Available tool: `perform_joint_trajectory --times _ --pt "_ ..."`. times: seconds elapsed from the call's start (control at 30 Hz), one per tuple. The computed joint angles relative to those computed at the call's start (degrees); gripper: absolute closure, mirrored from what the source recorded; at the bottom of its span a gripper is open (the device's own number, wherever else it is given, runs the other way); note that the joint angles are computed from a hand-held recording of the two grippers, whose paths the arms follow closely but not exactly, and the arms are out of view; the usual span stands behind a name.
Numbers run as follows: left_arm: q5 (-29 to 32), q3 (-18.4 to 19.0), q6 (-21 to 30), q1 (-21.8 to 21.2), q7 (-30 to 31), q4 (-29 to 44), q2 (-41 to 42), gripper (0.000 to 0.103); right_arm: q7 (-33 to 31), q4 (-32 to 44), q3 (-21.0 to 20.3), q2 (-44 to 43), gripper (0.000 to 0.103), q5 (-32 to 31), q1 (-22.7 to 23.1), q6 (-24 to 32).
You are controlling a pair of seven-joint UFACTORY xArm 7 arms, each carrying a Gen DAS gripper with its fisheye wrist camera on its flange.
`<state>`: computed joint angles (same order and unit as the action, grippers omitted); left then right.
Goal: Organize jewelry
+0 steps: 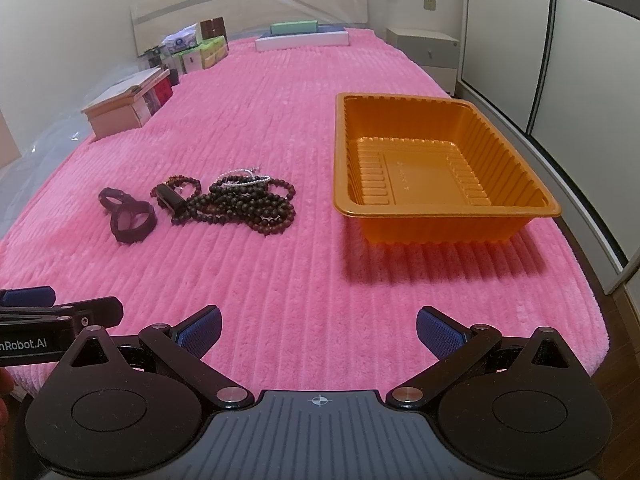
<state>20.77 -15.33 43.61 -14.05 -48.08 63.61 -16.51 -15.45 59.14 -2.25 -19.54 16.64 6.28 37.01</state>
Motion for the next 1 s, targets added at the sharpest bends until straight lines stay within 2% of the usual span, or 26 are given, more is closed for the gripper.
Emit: perform_joint_trajectory --times 0.8,1.0 --pt "0.1 0.1 0.2 -0.2 0.3 0.9 0.5 0.004 0.2 1.1 0.2 0.5 0.000 0.1 -0.1 0.6" --pt "0.2 0.1 0.2 -0.2 -0.1 1.2 0.8 0.004 -1.6 0.8 -1.1 0.8 0.000 3.0 0.5 1.0"
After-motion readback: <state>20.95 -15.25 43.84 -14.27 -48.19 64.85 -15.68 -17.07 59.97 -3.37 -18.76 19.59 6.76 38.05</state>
